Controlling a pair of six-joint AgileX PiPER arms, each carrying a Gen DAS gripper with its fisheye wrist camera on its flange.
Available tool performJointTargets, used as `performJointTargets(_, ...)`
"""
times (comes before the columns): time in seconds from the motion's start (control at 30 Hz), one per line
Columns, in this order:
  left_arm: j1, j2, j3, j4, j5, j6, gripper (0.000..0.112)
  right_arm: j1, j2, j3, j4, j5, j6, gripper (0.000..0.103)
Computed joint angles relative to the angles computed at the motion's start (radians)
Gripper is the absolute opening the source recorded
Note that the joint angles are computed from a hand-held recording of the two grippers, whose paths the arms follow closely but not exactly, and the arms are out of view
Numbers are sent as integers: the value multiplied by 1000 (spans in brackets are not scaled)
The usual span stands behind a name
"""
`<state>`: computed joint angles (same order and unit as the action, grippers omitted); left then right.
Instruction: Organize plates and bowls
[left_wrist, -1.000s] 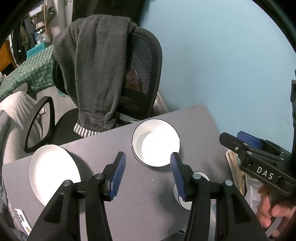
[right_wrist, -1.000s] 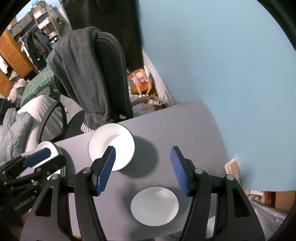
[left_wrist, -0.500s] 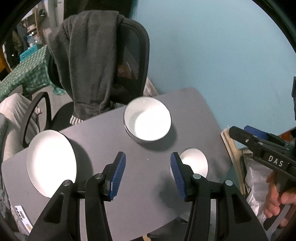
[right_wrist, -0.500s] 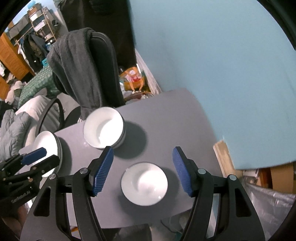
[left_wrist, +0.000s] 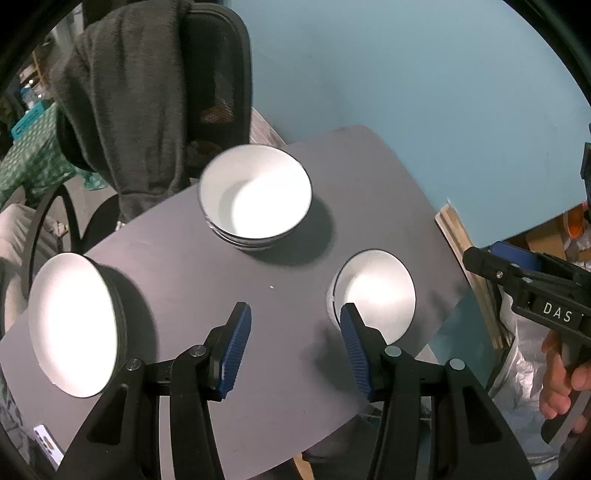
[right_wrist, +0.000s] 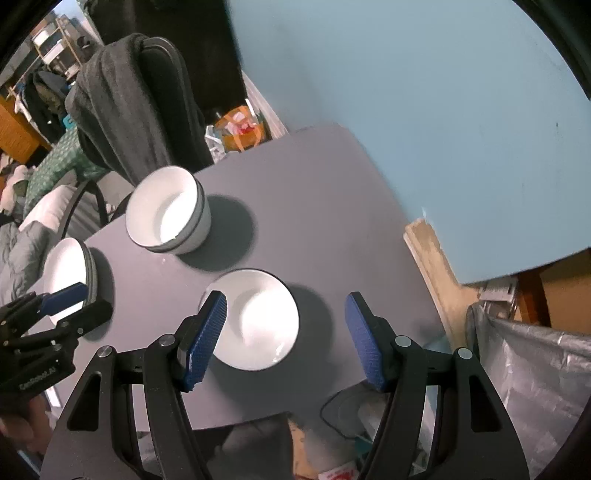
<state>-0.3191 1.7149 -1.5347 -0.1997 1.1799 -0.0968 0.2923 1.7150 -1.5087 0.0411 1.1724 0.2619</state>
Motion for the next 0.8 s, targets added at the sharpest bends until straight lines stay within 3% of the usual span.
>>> performJointTargets(0.3,-39,89,13,-35,-35,-8,51,-45,2,126,45,-82,-49,66)
performJointTargets(0.8,-80,213,64,-84,-135,-61,51,-94,152,217,187,-195,-231,66)
